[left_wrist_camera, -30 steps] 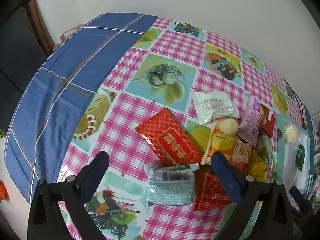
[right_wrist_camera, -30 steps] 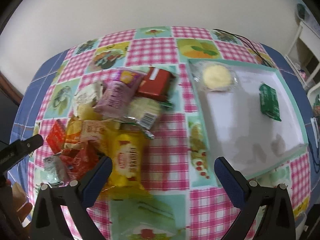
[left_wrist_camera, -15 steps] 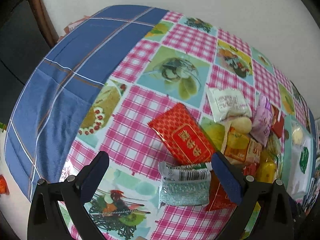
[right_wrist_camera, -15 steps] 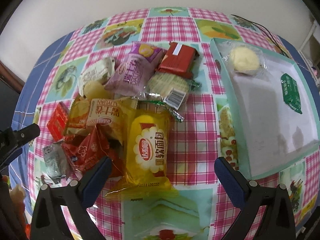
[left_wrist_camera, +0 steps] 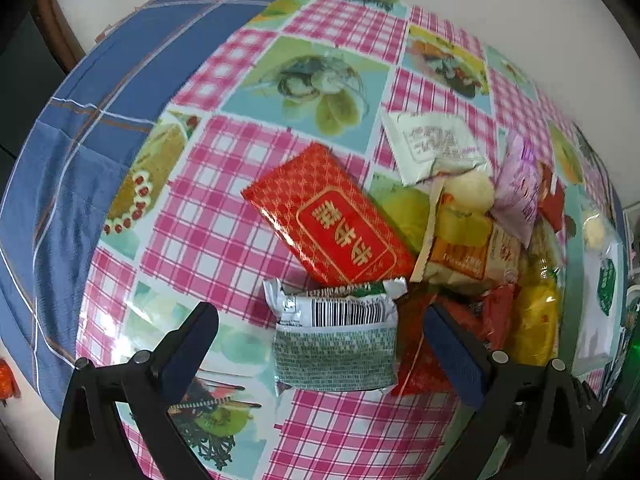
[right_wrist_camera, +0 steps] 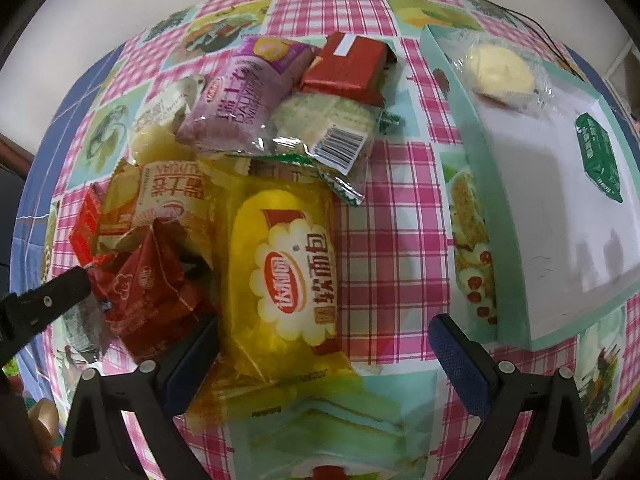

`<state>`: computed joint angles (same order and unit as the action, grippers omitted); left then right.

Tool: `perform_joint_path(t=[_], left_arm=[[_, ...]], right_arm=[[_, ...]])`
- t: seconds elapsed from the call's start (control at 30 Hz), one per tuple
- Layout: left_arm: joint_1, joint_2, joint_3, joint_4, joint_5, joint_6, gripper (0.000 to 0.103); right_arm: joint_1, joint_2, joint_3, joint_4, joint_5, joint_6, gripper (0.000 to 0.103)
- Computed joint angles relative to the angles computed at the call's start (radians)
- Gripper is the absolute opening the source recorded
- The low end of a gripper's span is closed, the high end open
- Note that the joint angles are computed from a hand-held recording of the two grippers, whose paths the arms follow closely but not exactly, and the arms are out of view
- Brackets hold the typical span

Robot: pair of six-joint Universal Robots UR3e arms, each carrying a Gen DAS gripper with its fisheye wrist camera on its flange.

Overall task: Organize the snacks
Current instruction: 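Grasp the yellow bread bag with the right gripper while the left gripper grasps the silver-green packet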

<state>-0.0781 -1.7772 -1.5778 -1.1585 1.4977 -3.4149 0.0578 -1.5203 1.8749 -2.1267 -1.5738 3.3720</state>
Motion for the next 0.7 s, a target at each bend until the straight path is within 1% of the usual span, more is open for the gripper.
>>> perform_joint_path(t=[0.07,0.17,0.3,0.4,0.47,0.5,0.57,0.6,0.67,0.7], left_arm=[[-0.004,-0.019,0.018,-0.023,0.005,-0.005,0.102],[0.006,-0.025,0.018,-0.033,-0.012,-0.023,0.102],[0.018,-0.028,0.016,-0.061,-0.015,-0.044,0.102],[0.022,-0.021,0.003,-0.066,-0.018,-0.048,0.097],[0.022,-0.013,-0.006,-0.056,-0.019,-0.047,0.086],[0.023,-0.010,-0.010,-0.049,-0.020,-0.041,0.082],[0.029,0.002,-0.021,-0.038,-0.037,-0.029,0.069],[0.034,-0.006,-0.010,-0.037,-0.048,-0.025,0.066],[0.034,-0.013,0.000,-0.040,-0.062,-0.027,0.063],[0.031,-0.020,0.007,-0.039,-0.062,-0.030,0.062]], right_arm=[[-0.002,-0.004,0.013,-0.012,-0.008,-0.007,0.103],[-0.002,0.001,0.021,-0.032,-0.011,-0.014,0.103],[-0.003,0.024,0.000,-0.044,-0.008,-0.026,0.103],[-0.012,0.046,-0.019,-0.067,0.003,-0.034,0.103],[-0.018,0.044,-0.034,-0.070,0.012,-0.029,0.103],[-0.025,0.050,-0.048,-0.068,0.016,-0.033,0.103],[-0.034,0.046,-0.050,-0.077,0.025,-0.037,0.101],[-0.036,0.043,-0.055,-0.079,0.024,-0.038,0.099],[-0.035,0.037,-0.062,-0.079,0.018,-0.037,0.085],[-0.044,0.027,-0.061,-0.073,0.025,-0.045,0.082]])
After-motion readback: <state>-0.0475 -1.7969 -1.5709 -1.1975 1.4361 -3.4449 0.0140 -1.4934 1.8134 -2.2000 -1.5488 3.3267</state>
